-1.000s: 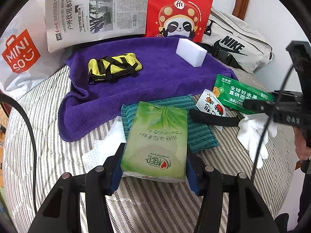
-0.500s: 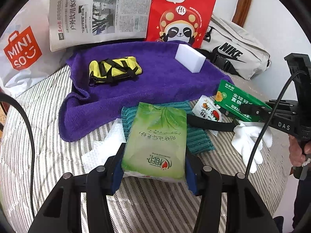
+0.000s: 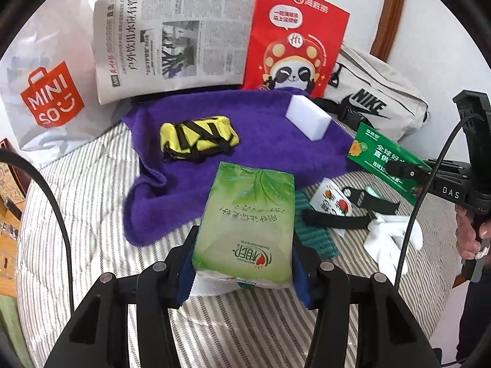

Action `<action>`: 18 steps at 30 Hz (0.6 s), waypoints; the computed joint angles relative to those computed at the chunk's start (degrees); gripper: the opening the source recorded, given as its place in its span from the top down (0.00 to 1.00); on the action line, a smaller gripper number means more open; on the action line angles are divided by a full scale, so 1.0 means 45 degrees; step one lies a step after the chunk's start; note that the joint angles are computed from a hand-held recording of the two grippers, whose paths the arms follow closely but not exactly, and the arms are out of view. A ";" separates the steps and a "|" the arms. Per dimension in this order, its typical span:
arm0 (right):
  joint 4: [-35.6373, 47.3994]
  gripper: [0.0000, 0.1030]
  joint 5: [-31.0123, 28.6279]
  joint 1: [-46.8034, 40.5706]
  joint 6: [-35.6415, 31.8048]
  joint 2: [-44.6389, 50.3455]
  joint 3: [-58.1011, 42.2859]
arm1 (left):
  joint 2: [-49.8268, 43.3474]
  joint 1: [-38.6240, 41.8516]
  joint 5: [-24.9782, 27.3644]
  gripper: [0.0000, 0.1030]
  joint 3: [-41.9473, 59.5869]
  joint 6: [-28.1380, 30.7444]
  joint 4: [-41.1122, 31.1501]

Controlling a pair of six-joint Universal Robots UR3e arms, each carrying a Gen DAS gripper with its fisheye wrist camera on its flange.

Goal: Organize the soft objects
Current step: 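Carry the green packet with the right tool while the left tool carries the tissue pack to the towel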

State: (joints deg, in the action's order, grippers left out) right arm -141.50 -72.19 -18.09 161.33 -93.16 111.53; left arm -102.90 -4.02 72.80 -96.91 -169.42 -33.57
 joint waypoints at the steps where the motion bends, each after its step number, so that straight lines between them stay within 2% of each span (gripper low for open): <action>1: -0.0052 0.96 0.0017 0.0036 0.0058 0.0168 -0.0197 | -0.0085 0.0065 -0.0013 0.51 0.0192 0.0012 -0.0087; 10: -0.0154 0.96 -0.0026 0.0532 0.0556 0.2077 -0.2561 | -0.1076 0.0053 0.0264 0.51 0.1812 -0.0224 -0.0631; 18: -0.0095 0.96 -0.0766 0.1424 0.1371 0.5235 -0.6117 | -0.2523 -0.0112 0.0589 0.51 0.3904 -0.0608 -0.1328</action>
State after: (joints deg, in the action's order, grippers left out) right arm -141.93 -75.63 -11.68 167.50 -69.60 84.00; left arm -114.25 -4.52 75.45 -79.34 -172.16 -39.55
